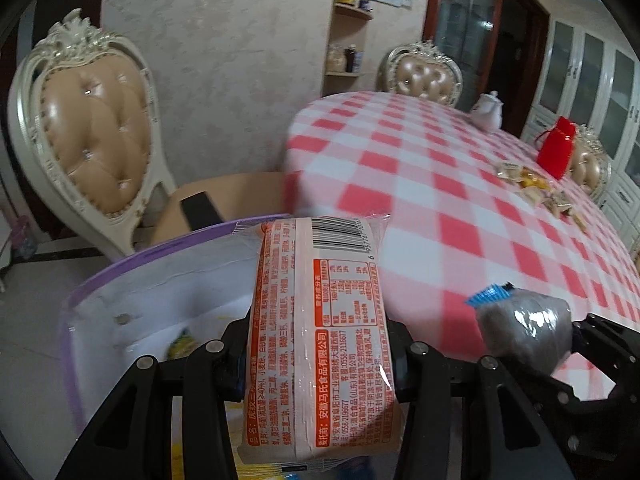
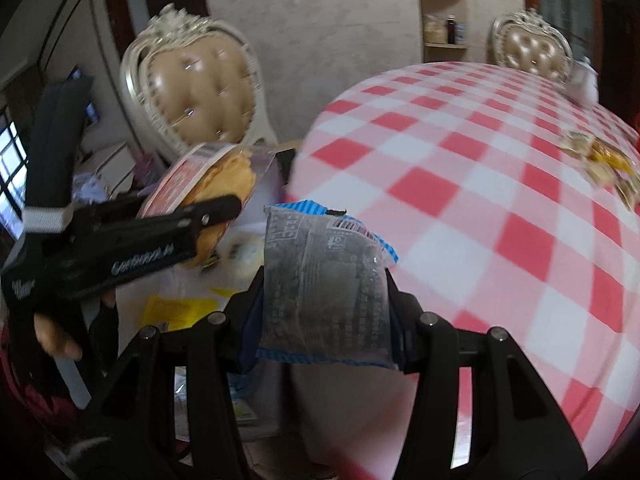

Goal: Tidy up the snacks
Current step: 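Carry both packs to the white box and open both tools to drop them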

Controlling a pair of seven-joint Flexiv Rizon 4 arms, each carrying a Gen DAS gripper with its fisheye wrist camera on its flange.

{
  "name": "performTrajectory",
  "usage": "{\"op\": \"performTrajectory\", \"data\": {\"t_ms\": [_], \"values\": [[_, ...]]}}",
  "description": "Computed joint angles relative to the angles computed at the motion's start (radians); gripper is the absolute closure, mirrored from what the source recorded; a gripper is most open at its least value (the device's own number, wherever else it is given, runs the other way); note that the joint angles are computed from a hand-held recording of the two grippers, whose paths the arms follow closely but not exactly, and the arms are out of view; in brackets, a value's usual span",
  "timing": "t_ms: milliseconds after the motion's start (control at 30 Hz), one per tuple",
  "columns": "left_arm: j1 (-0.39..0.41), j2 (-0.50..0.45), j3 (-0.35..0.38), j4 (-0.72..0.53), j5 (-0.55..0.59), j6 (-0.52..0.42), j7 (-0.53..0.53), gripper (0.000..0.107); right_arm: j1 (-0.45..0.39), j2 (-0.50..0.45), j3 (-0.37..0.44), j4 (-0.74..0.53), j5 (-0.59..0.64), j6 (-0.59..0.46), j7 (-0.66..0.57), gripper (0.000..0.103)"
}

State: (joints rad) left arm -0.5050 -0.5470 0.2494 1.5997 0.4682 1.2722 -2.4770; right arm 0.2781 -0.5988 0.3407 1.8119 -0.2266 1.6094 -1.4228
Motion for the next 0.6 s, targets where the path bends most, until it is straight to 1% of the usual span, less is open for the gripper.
{"op": "performTrajectory", "data": {"t_ms": [133, 200, 300, 433, 500, 567, 600], "values": [[0.000, 0.031, 0.017, 0.043, 0.024, -0.031, -0.013, 0.058, 0.002, -0.011, 0.032, -0.005, -0.011, -0.017, -0.026, 0.048], [0.009, 0.039, 0.010, 0.055, 0.032, -0.043, -0.017, 0.058, 0.005, -0.020, 0.046, -0.011, -0.012, -0.030, -0.040, 0.048], [0.029, 0.044, -0.005, 0.064, 0.035, -0.062, -0.014, 0.058, -0.009, -0.035, 0.093, -0.021, -0.006, -0.061, -0.078, 0.048], [0.037, 0.045, -0.011, 0.061, 0.050, -0.097, -0.030, 0.058, -0.007, -0.046, 0.128, -0.021, 0.006, -0.090, -0.139, 0.048], [0.040, 0.045, -0.017, 0.055, 0.055, -0.123, -0.035, 0.058, -0.027, -0.058, 0.169, -0.029, 0.018, -0.113, -0.187, 0.048], [0.035, 0.048, -0.013, 0.049, 0.068, -0.154, -0.062, 0.057, -0.073, -0.075, 0.241, -0.048, 0.049, -0.156, -0.246, 0.047], [0.028, 0.050, -0.007, 0.042, 0.079, -0.176, -0.088, 0.056, -0.099, -0.084, 0.278, -0.059, 0.068, -0.175, -0.276, 0.044]]}}
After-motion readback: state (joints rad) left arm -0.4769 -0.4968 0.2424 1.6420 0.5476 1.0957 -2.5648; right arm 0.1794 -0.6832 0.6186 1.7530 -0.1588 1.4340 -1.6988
